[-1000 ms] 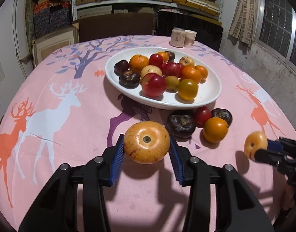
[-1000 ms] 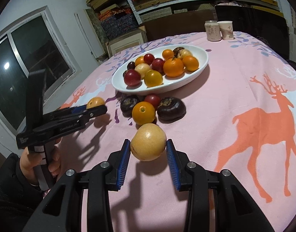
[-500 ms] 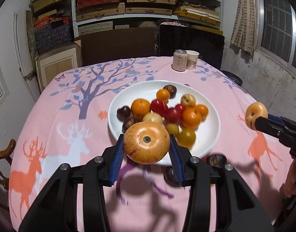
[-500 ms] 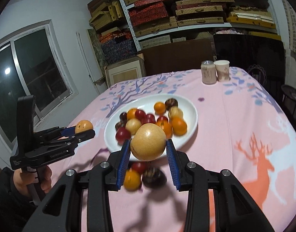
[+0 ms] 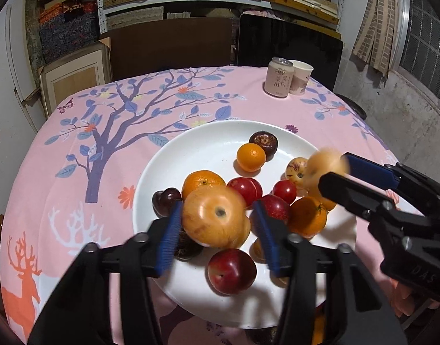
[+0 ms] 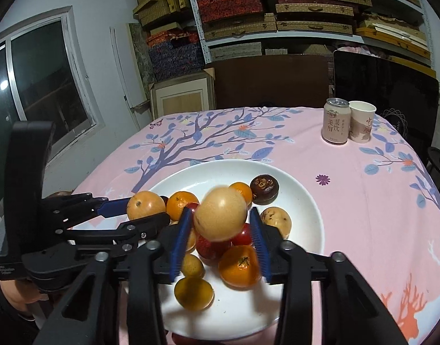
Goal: Organize fruits
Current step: 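Carry both fruits onto the plate and open both tools, then grasp a dark mangosteen with the left tool while the right tool grasps another mangosteen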
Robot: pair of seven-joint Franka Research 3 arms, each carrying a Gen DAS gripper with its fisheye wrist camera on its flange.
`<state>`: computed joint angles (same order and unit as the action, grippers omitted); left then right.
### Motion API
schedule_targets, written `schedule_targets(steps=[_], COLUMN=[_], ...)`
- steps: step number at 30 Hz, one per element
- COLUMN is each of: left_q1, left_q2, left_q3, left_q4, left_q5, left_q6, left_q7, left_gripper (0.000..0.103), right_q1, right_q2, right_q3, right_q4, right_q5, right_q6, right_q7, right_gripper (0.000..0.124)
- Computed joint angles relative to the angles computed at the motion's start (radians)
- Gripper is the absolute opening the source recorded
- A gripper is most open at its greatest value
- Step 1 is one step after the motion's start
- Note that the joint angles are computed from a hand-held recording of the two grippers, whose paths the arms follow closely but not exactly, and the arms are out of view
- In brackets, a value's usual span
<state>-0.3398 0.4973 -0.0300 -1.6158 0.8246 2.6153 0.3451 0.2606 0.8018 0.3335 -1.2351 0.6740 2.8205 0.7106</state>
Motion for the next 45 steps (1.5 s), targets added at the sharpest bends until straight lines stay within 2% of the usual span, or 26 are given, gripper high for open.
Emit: schedule_targets(steps=[1, 2, 7, 12, 14, 15, 20, 23, 26, 30, 31, 32, 33, 34, 35, 36, 40, 43, 45], left_q1=[-0.017, -0.029, -0.028, -0.026, -0.028, -0.029, -0.048, -0.065, -0.077, -0.076, -0.082, -0.073, -0.058, -0.058, -0.068, -0.085, -0.061, -0.033, -0.021], left_q2=[-0.008, -0.017, -0.091, -0.182, -0.213, -0.221, -0.199, -0.155, -0.113, -0.072, -0.067, -0.067, -0.07, -0.074, -0.076, -0.082, -0.129, -0.159, -0.156], left_q3=[0.018, 0.029, 0.019, -0.024, -0.05, -0.064, -0.112, -0.114, -0.102, -0.081, -0.075, -0.075, -0.078, -0.075, -0.07, -0.064, -0.058, -0.057, -0.064], left_q4=[-0.008, -0.017, -0.108, -0.238, -0.295, -0.316, -0.347, -0.307, -0.257, -0.217, -0.211, -0.217, -0.23, -0.238, -0.24, -0.243, -0.315, -0.363, -0.364], left_q5=[0.035, 0.066, 0.141, 0.223, 0.247, 0.253, 0.252, 0.24, 0.243, 0.233, 0.24, 0.235, 0.225, 0.223, 0.23, 0.243, 0.231, 0.212, 0.191], left_q6=[-0.001, 0.0, 0.029, 0.037, 0.027, 0.017, -0.046, -0.09, -0.116, -0.062, -0.061, -0.027, 0.029, 0.049, 0.046, 0.022, 0.079, 0.121, 0.121], left_q7=[-0.033, -0.058, -0.137, -0.196, -0.204, -0.198, -0.157, -0.15, -0.142, -0.141, -0.141, -0.132, -0.12, -0.114, -0.109, -0.112, -0.167, -0.209, -0.198], left_gripper=[0.069, 0.072, 0.072, 0.073, 0.081, 0.081, 0.081, 0.081, 0.08, 0.079, 0.076, 0.063, 0.056, 0.046, 0.042, 0.042, 0.042, 0.043, 0.045], right_q1=[-0.01, -0.013, -0.074, -0.175, -0.207, -0.227, -0.273, -0.257, -0.207, -0.134, -0.111, -0.091, -0.076, -0.061, -0.044, -0.034, -0.032, -0.003, 0.03], right_q2=[-0.006, -0.011, -0.086, -0.204, -0.249, -0.27, -0.329, -0.344, -0.349, -0.344, -0.339, -0.333, -0.331, -0.324, -0.316, -0.31, -0.304, -0.3, -0.29], right_q3=[0.013, 0.016, 0.068, 0.139, 0.155, 0.166, 0.176, 0.144, 0.092, 0.014, -0.013, -0.035, -0.052, -0.068, -0.086, -0.095, -0.088, -0.101, -0.126], right_q4=[-0.013, -0.022, -0.144, -0.331, -0.405, -0.44, -0.536, -0.559, -0.565, -0.56, -0.556, -0.552, -0.552, -0.548, -0.543, -0.54, -0.542, -0.549, -0.546], right_q5=[0.01, 0.016, 0.09, 0.264, 0.346, 0.394, 0.597, 0.637, 0.611, 0.56, 0.531, 0.498, 0.466, 0.426, 0.377, 0.34, 0.261, 0.169, 0.084], right_q6=[0.009, 0.016, 0.059, 0.065, 0.062, 0.056, 0.046, 0.025, 0.027, 0.031, 0.024, 0.017, 0.01, 0.0, -0.008, -0.009, -0.011, 0.009, 0.029], right_q7=[-0.017, -0.021, -0.098, -0.265, -0.34, -0.381, -0.531, -0.541, -0.514, -0.463, -0.435, -0.405, -0.379, -0.348, -0.311, -0.283, -0.25, -0.214, -0.157], right_gripper=[0.055, 0.055, 0.055, 0.055, 0.055, 0.055, 0.055, 0.055, 0.055, 0.055, 0.055, 0.056, 0.056, 0.056, 0.056, 0.056, 0.056, 0.056, 0.056])
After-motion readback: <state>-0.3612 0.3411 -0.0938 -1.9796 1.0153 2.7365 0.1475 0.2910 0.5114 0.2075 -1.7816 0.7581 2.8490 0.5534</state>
